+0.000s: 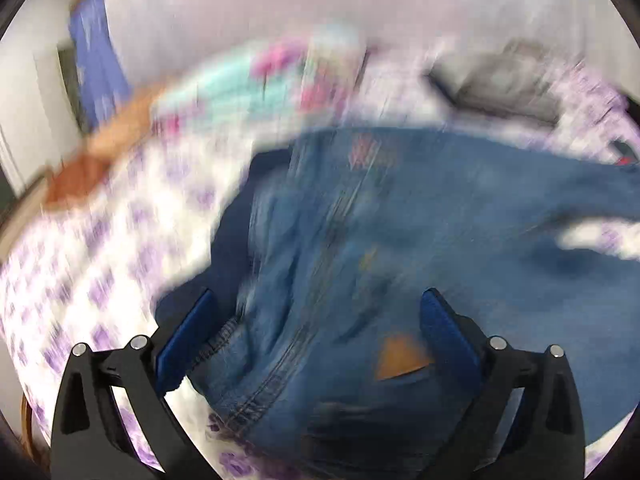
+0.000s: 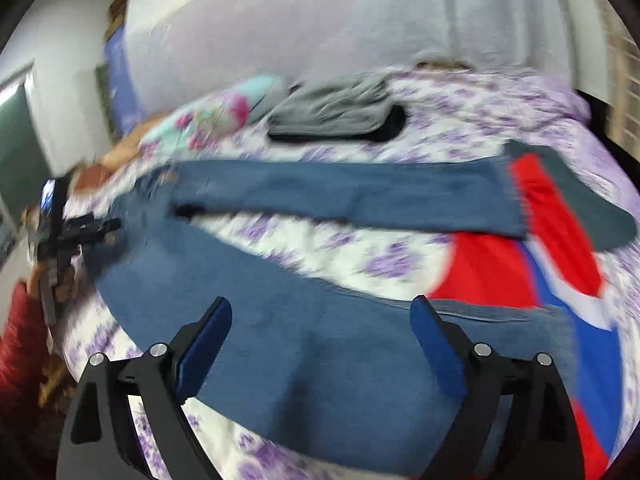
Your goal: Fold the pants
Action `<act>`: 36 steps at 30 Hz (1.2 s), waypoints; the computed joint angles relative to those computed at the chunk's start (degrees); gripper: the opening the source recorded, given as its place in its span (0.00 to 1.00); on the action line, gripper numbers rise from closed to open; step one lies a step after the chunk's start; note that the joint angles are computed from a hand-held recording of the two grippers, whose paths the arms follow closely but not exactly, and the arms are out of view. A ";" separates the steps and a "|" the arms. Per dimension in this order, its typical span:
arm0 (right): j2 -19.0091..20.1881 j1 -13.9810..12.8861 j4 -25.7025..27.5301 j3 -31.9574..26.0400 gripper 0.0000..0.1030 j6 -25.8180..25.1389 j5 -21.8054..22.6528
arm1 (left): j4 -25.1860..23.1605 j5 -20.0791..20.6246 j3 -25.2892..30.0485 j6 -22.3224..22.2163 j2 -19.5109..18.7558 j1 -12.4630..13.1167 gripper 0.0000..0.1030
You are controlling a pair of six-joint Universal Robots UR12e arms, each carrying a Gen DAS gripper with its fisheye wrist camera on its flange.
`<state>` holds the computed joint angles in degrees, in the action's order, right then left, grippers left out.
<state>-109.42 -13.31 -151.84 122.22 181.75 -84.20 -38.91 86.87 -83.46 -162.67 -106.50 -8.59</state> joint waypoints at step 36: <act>22.83 -1.31 8.90 -24.09 0.97 -12.13 15.56 | -21.31 -28.20 30.83 -0.10 -19.24 6.02 0.72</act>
<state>-86.59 -14.62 -142.94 98.12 169.62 -68.64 -60.22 58.67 -52.62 -162.77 -125.74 -2.56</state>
